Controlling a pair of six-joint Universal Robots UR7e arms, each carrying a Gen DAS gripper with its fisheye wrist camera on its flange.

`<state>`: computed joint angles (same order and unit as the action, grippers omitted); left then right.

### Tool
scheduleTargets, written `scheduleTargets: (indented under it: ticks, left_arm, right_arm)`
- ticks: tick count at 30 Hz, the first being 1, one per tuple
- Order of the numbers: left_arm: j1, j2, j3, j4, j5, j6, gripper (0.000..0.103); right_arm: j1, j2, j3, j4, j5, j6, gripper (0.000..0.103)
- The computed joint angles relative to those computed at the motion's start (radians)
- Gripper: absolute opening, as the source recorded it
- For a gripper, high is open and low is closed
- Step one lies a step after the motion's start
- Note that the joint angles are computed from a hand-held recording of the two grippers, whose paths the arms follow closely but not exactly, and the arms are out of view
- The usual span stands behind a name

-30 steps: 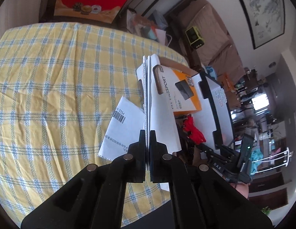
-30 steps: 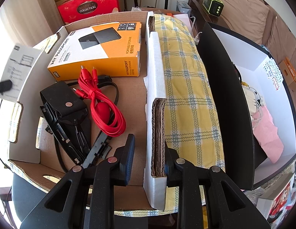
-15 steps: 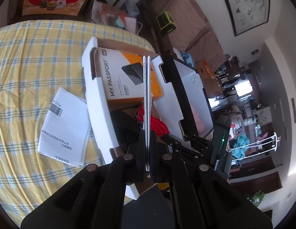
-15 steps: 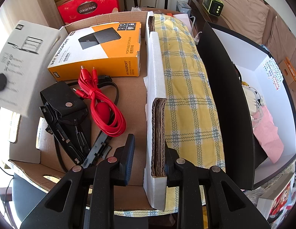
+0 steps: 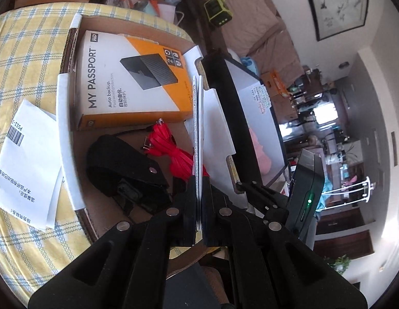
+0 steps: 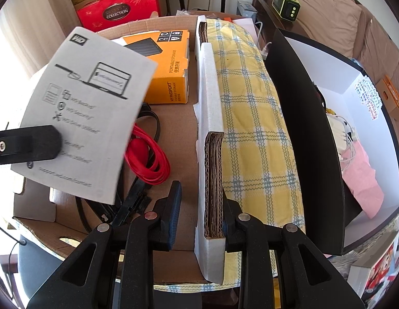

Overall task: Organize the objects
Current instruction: 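Carry the WD leaflet into the tray and open the left tool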

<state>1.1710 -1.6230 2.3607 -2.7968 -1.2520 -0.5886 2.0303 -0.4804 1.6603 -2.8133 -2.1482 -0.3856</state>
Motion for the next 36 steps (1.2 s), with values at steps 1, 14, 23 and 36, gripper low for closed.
scheduleTargets:
  ticks: [1,14,23,36]
  left_arm:
    - [0.001,0.011,-0.003,-0.011,-0.004,-0.003,0.002]
    - [0.004,0.011,-0.012,-0.018,-0.038,-0.023,0.003]
    - [-0.011,-0.143,0.069,0.066,0.035,-0.068,0.003]
    - [-0.003,-0.218,0.049,0.194,0.005,-0.064,0.055]
  right_arm:
    - [-0.001,0.0,0.0,0.002,0.004,0.0,0.029]
    - [-0.006,0.0,-0.001,0.003,0.011,-0.014,0.029]
    - [-0.006,-0.001,0.003,-0.002,0.014,-0.017,0.03]
    - [-0.009,0.001,0.0,-0.003,0.015,-0.02,0.03]
